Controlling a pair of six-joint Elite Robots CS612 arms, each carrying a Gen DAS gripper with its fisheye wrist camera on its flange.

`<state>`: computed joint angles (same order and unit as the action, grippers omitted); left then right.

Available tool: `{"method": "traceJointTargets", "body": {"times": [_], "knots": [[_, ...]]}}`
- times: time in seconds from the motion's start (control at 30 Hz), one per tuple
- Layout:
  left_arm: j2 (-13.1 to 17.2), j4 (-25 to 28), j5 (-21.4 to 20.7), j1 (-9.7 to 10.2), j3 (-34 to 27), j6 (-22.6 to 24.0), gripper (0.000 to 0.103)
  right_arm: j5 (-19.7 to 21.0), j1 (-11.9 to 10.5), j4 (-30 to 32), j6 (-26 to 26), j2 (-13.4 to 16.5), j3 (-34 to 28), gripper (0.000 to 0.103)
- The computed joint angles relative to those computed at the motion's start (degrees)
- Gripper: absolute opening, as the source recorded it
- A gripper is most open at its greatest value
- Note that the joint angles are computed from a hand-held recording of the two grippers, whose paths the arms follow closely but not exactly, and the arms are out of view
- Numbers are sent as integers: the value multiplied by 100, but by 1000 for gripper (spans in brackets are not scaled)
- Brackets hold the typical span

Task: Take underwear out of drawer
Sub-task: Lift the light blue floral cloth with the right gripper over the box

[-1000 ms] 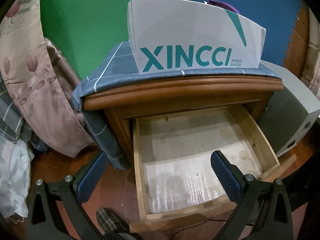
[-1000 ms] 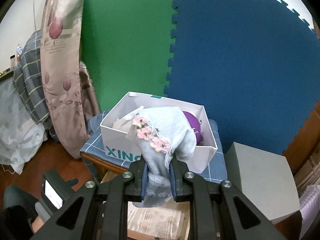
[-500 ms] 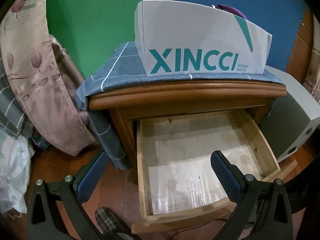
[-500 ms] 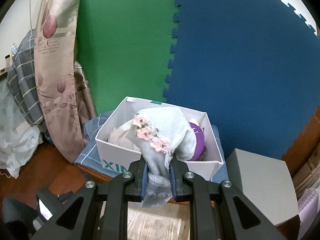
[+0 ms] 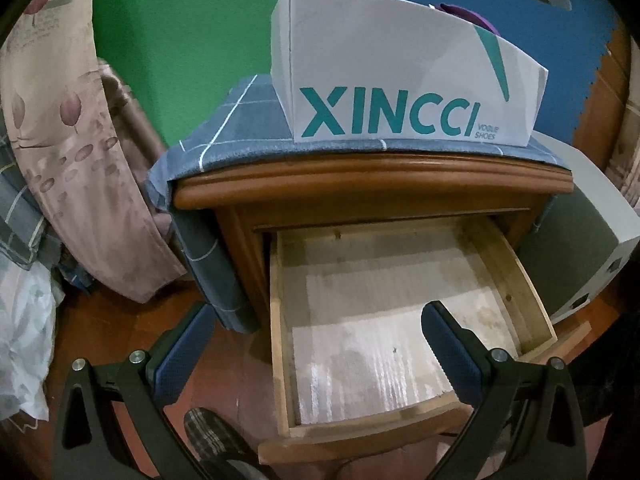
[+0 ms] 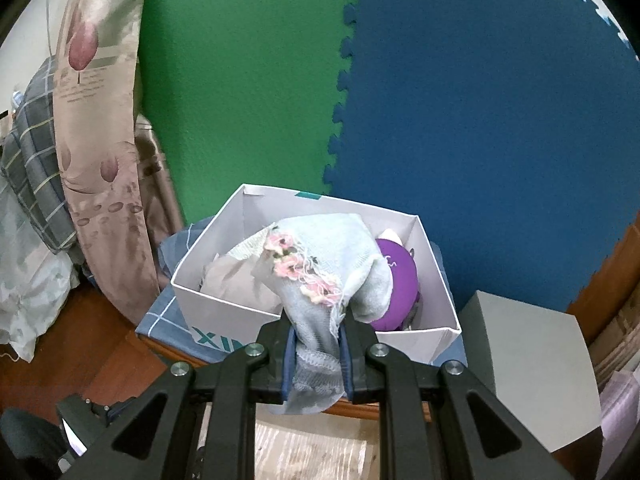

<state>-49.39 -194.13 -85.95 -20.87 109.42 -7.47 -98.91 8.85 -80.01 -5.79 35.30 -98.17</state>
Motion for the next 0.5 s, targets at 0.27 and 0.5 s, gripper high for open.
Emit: {"method": "traceJointTargets", "body": {"times": [0.27,0.5], "knots": [[4,108,-98,7,-32,-2,102,106,-156,-129,193,-5,71,18],[-9,134,-301,49,-64,-167,102,328,-315,-285,398,-266,521,18]]}}
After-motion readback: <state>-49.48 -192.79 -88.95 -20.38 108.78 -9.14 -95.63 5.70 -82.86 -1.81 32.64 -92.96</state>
